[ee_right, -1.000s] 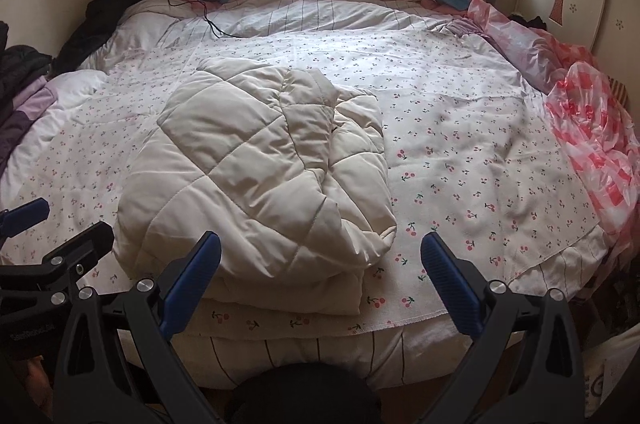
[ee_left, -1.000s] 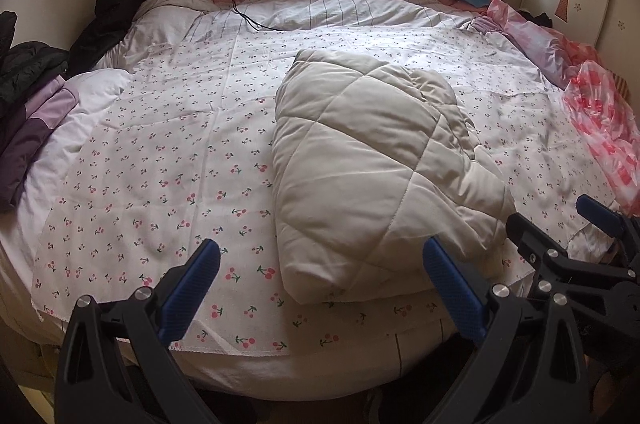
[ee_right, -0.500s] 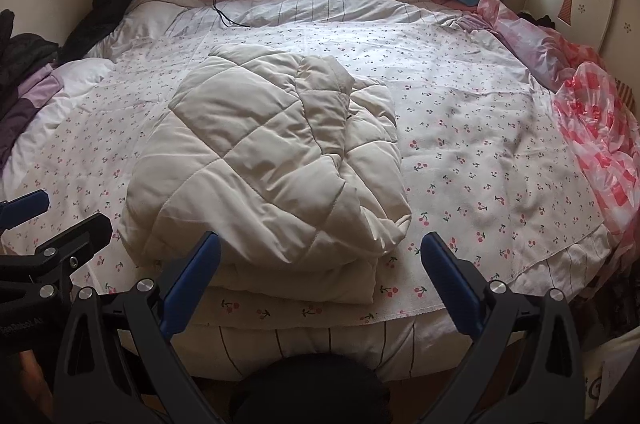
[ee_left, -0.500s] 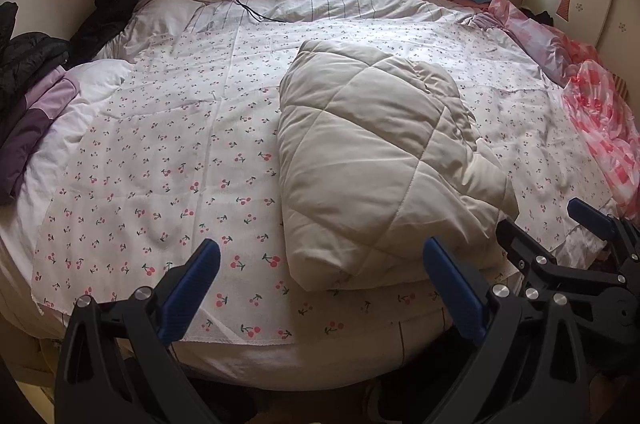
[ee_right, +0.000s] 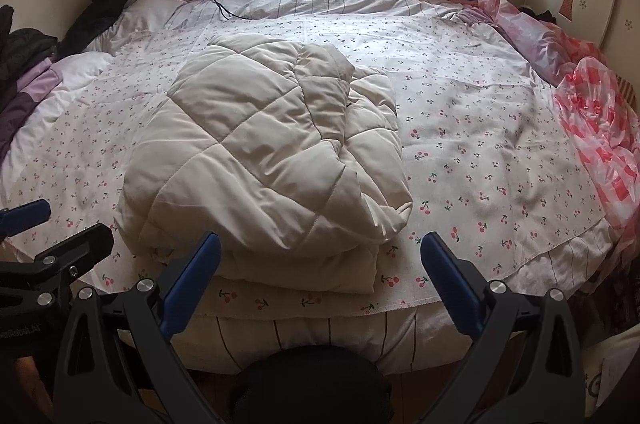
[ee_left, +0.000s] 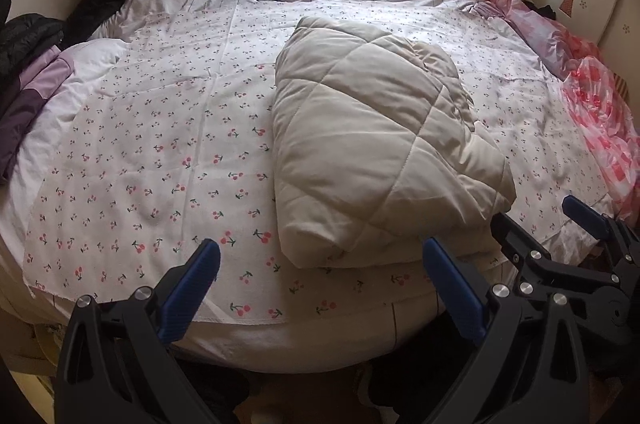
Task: Fold large clothes
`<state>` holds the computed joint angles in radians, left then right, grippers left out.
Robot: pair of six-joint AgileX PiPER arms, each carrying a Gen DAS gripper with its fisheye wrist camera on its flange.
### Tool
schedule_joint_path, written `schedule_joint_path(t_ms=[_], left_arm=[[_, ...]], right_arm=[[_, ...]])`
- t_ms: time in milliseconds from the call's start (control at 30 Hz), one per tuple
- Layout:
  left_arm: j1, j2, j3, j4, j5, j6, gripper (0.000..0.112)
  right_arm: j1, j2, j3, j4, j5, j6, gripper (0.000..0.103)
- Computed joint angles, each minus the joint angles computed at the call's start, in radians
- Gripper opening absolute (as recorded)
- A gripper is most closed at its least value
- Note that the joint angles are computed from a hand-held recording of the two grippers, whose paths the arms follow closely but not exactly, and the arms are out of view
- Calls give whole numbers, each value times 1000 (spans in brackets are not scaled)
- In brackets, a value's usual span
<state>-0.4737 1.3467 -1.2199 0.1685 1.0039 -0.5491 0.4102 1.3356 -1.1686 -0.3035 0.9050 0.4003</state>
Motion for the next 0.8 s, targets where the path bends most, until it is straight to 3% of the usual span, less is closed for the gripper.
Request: schedule_joint_path(t_ms=[267, 800], left_arm=[[-96, 3, -29, 168, 73, -89, 97], [-49, -20, -25, 47, 43, -37, 97]], right_arm=[[-4, -6, 20, 20, -9, -15, 97], [-23, -21, 37, 54, -13, -47, 97]])
